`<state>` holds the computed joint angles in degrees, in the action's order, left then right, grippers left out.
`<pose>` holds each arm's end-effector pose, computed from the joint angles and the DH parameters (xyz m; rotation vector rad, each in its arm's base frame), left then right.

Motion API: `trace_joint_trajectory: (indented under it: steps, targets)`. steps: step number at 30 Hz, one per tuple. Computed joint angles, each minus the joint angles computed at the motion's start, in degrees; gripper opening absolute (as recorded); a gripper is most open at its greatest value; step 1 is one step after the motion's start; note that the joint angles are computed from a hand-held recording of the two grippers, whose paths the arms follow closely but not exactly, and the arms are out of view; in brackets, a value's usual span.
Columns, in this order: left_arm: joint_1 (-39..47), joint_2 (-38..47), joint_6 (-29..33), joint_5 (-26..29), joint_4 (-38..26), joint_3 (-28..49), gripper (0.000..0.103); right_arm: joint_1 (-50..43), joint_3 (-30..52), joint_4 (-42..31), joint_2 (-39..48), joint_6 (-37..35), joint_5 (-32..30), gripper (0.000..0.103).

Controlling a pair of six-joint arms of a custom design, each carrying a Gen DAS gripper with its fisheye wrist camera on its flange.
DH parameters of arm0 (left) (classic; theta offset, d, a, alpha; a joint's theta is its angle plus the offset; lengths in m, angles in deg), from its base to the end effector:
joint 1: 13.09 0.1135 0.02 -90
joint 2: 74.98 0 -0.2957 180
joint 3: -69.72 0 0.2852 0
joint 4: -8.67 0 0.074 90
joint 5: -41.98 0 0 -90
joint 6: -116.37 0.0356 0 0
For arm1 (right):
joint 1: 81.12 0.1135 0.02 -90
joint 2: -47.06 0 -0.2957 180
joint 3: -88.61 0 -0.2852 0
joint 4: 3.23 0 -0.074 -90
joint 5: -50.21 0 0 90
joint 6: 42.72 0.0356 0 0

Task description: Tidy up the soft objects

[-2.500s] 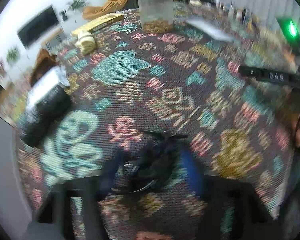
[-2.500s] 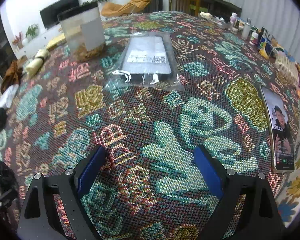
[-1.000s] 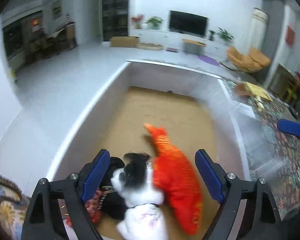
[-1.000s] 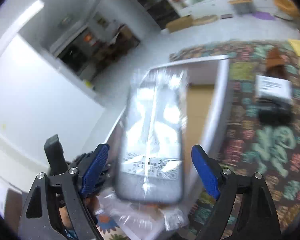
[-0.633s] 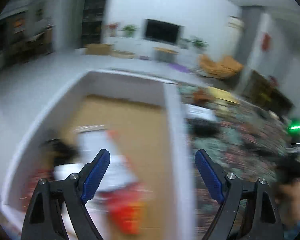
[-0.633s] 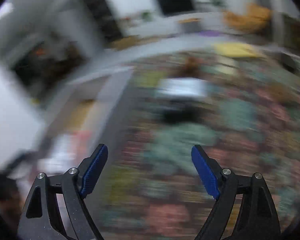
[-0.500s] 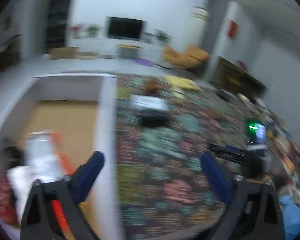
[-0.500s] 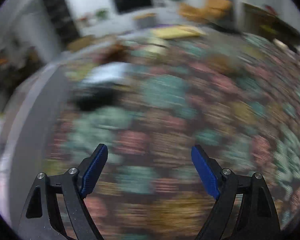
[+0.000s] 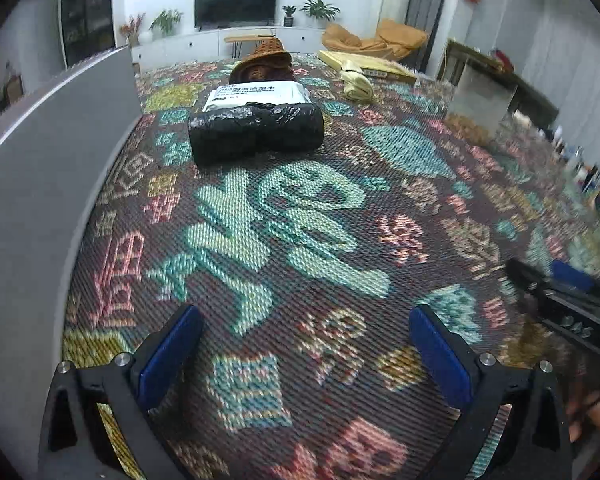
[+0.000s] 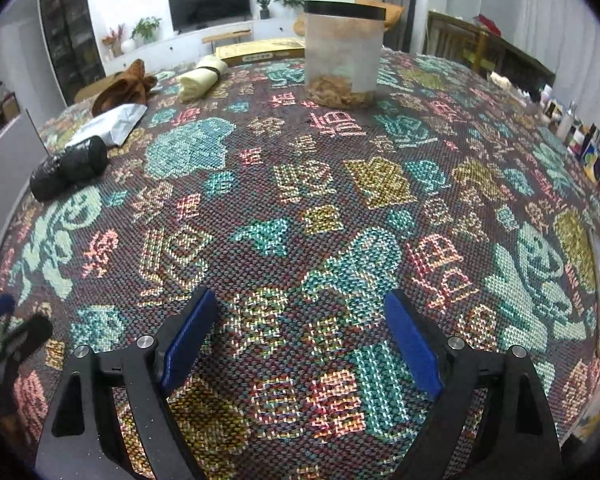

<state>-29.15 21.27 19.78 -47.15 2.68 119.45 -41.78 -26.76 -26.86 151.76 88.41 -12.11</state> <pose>0.3027 -0.0877 0.1135 0.2125 2.4876 -0.1850 0.2889 0.2154 0.1213 0.1819 2.4837 -0.0924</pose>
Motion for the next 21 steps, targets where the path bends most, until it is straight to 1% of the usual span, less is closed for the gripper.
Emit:
trace_joint_trajectory:
  steps: [3,6,21]
  targets:
    - [-2.67,2.69,0.88,-5.02,-0.85,1.94,0.103,0.0,-0.4,0.28,-0.22,0.07,-0.09,0.09]
    - [-1.92,2.57,1.08,-3.94,-0.83,1.94,0.103,0.03,-0.5,0.42,-0.21,0.09,-0.01,0.091]
    - [-1.83,2.83,1.27,-4.04,-0.87,2.16,0.103,-0.01,-0.29,0.41,-0.04,-0.05,0.01,0.092]
